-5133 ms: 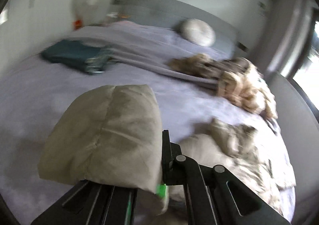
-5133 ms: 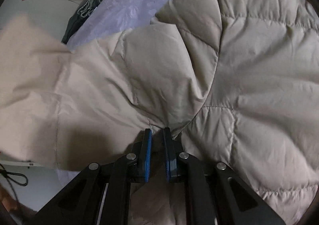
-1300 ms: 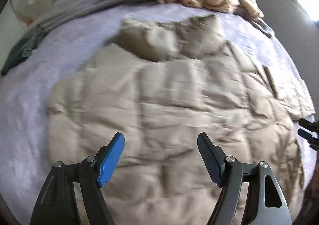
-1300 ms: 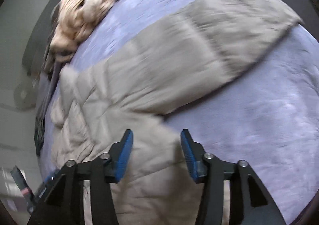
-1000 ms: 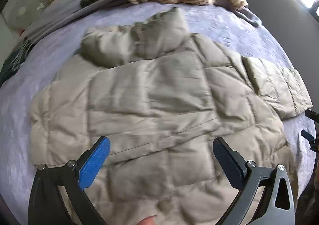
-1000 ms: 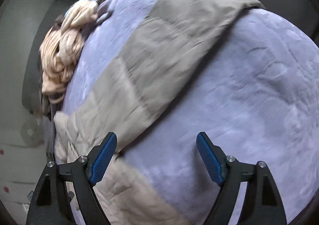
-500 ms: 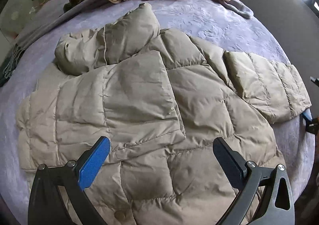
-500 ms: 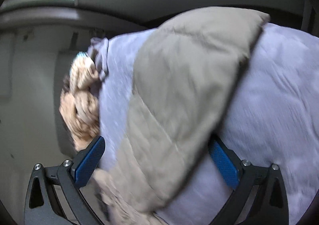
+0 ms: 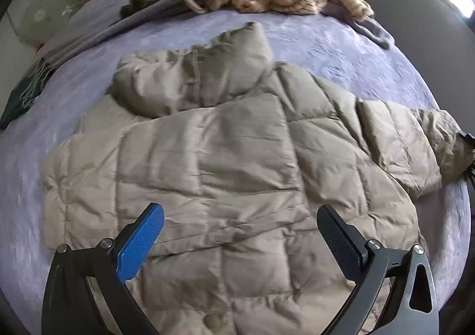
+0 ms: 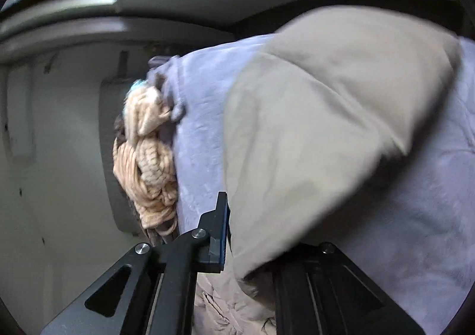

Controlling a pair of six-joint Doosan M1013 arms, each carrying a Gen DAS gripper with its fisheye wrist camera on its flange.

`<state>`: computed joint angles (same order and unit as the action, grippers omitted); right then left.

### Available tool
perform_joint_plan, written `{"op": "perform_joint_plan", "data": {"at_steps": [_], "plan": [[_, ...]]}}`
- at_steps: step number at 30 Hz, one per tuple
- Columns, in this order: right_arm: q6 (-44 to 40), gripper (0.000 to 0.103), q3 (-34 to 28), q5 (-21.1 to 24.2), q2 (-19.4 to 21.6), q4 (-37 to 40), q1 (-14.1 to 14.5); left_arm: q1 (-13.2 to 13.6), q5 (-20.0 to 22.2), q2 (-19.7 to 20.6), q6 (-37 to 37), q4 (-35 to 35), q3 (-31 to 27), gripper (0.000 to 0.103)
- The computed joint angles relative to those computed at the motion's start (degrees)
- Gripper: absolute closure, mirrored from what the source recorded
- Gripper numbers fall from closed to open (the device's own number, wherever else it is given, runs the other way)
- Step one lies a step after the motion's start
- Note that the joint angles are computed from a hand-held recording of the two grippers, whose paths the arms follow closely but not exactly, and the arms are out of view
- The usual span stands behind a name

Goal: Fold large clothes

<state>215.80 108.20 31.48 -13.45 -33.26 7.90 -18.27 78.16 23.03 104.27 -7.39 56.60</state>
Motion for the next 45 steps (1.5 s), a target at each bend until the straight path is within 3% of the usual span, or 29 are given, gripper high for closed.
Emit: {"op": "perform_joint_plan", "data": {"at_steps": [6, 13, 16, 19, 22, 30, 32, 33, 34, 35, 41, 45], "plan": [[-26.1, 0.094, -12.9, 6.1, 7.1, 6.7, 2.9, 2.7, 0.3, 0.9, -1.1, -0.1, -1.4, 0.0], [-59.8, 0.093, -35.7, 18.1, 23.2, 12.9, 9.8, 5.8, -3.0, 1.2, -1.3, 3.6, -1.8, 0.0], [-70.9, 0.093, -44.0, 23.7, 30.2, 14.8, 13.1, 7.3, -1.9, 2.5, -1.8, 4.5, -3.1, 0.0], [-76.0, 0.093, -47.8, 26.3, 35.2, 19.9, 14.5, 8.5, -1.2, 3.0, -1.5, 4.8, -3.3, 0.0], [-77.4, 0.093, -49.1, 29.6, 38.5, 22.7, 15.6, 9.9, -2.0, 2.9, -1.6, 3.9, -2.6, 0.0], [-72.8, 0.091, -47.3, 32.3, 40.1, 26.9, 15.6, 11.4, -1.5, 2.9, -1.3, 1.2, -1.3, 0.0], [-72.8, 0.069, -47.5, 32.5, 39.8, 28.9, 15.2, 11.2, -1.5, 2.9, -1.4, 0.5, -1.3, 0.0], [-72.9, 0.06, -47.3, 32.1, 39.4, 29.6, 15.1, 11.1, -1.4, 3.0, -1.4, 0.1, -1.4, 0.0], [-72.2, 0.041, -47.2, 31.6, 38.9, 29.3, 15.1, 11.0, -1.4, 3.0, -1.3, -0.3, -1.5, 0.0], [-70.3, 0.034, -46.1, 30.2, 37.8, 28.2, 15.3, 11.0, -1.4, 3.1, -1.2, -0.8, -1.6, 0.0], [-57.3, 0.034, -38.1, 22.7, 31.8, 26.1, 14.3, 11.0, -1.2, 3.5, -0.7, -2.1, -2.3, 0.0], [-43.8, 0.035, -33.4, 17.3, 29.1, 22.9, 12.3, 12.1, -0.8, 4.0, -0.1, -4.0, -3.6, 0.0]]}}
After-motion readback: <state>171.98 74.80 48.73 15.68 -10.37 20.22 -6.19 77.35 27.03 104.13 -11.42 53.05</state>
